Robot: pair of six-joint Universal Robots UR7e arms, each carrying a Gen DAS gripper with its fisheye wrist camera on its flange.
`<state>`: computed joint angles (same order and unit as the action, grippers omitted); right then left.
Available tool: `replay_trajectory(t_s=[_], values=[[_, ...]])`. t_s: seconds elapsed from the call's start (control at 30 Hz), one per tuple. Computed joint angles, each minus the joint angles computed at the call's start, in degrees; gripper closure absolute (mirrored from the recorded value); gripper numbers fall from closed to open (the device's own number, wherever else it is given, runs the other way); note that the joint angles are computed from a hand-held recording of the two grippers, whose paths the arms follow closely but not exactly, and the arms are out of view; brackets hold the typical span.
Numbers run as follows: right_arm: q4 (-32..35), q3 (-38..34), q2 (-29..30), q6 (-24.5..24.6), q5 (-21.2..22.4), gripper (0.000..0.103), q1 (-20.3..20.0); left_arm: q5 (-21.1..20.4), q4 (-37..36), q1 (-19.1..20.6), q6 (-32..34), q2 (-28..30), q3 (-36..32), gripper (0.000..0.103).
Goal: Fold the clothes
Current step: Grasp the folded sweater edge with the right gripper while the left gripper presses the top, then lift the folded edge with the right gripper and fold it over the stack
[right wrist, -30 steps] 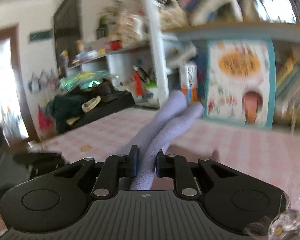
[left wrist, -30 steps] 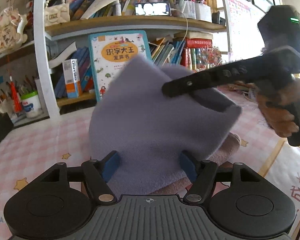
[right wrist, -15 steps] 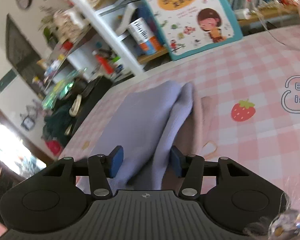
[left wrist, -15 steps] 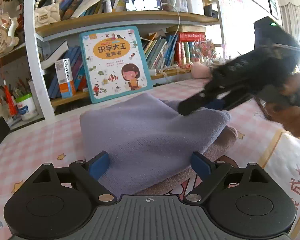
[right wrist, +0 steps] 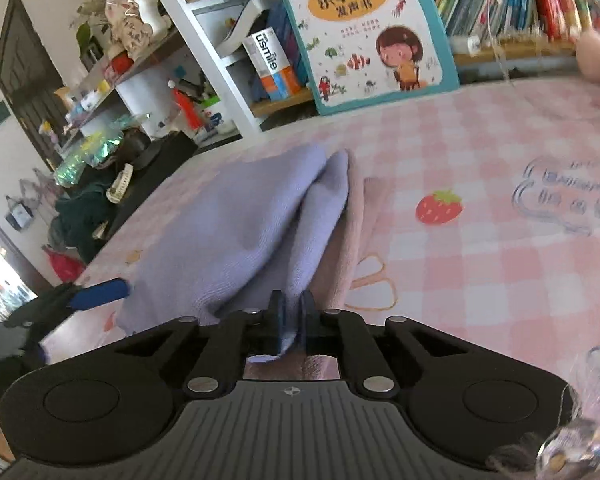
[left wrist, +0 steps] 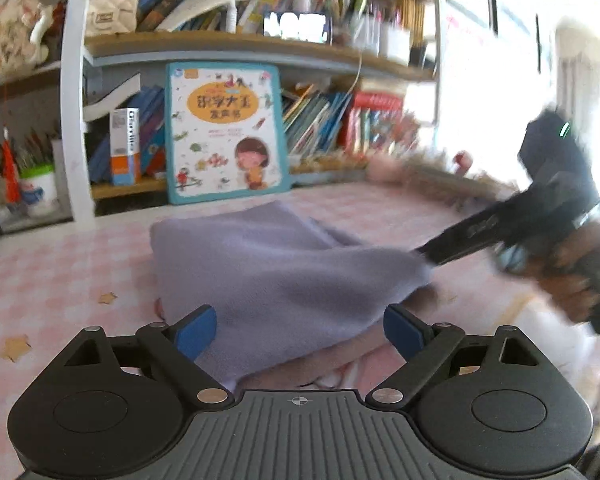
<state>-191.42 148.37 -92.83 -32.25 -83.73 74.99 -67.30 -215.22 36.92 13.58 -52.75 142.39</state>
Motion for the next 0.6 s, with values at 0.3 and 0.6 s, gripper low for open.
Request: replay_trajectory(t_s=[0.3, 0.6], values=[[3.5, -2.3, -2.3, 8.0, 1.5, 0.025, -0.5, 0.2, 6.9, 7.4, -13.5, -3.7, -6.1, 0.01], [14.9, -6.2, -0.6, 16.9, 6.7, 0.023, -3.8, -7.6, 18.7, 14.6, -21.5, -1.8, -13.0, 0.011]])
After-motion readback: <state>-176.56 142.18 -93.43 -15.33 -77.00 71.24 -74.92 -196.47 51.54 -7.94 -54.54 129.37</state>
